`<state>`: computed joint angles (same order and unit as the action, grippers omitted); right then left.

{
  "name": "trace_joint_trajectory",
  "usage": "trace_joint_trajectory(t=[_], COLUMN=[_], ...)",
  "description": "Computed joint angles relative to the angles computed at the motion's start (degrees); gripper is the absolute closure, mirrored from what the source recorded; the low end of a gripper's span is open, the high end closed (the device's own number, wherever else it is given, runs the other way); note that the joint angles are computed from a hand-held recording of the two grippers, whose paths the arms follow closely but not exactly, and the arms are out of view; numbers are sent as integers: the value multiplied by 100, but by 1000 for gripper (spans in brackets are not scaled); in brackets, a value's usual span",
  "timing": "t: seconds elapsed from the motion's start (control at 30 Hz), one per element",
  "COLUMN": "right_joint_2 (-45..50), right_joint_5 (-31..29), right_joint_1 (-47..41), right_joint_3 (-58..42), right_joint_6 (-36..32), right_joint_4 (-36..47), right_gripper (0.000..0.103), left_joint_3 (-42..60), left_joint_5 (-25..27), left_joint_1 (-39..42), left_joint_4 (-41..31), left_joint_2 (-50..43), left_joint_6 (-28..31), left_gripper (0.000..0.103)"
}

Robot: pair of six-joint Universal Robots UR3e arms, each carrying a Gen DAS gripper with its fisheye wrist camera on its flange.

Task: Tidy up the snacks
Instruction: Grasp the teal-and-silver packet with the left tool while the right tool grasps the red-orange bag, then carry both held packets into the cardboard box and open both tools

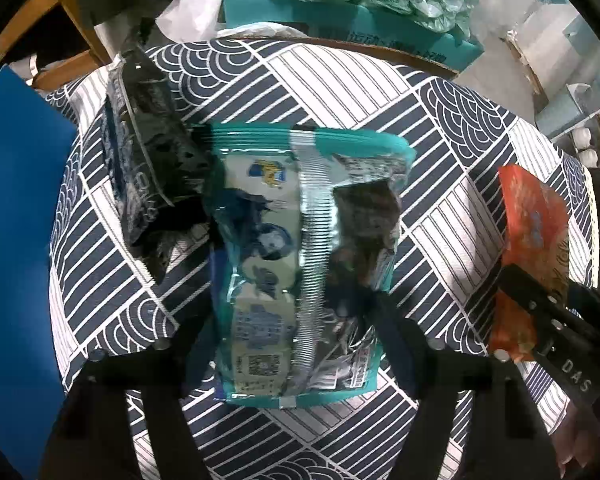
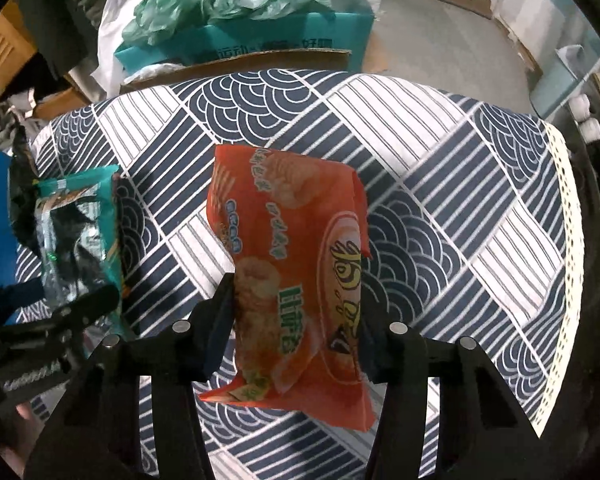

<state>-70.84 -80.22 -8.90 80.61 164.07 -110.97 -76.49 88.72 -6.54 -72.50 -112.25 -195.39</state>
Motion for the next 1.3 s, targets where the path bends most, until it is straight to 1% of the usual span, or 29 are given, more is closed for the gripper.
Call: trace_joint_trajectory(t=[0.03, 0.17, 0.3, 0.7, 0.9, 1.07, 1.3], right_joint_2=[-38, -149, -280, -985, -1194, -1377, -1677], right_joint_5=[3, 49, 138, 197, 140, 254, 411], right_joint_1=[-17, 3, 53, 202, 422, 543, 678], right_joint_3=[10, 0, -1, 91, -69, -198, -259], right_joint_6=[0, 71, 112, 264, 468, 615, 840], right_joint_4=[31, 104, 150, 592, 810, 983, 1193], right_gripper=[51, 51, 51, 51, 51, 51, 51], left_joint_3=[-69, -186, -355, -981, -1138, -1092, -1003], left_joint_5=[-23, -294, -393, -852, -1234, -1433, -1694], left_joint_1=[40, 218, 300, 916, 1317, 1520, 2039], left_joint_4=[37, -10, -83, -557, -1113, -1495, -2003], left_joint_2=[60, 201, 447, 1613, 2304, 2734, 3338], left_joint_6=[22, 189, 389, 1142, 1639, 1974, 2508], left_gripper=[36, 37, 37, 37, 37, 37, 37])
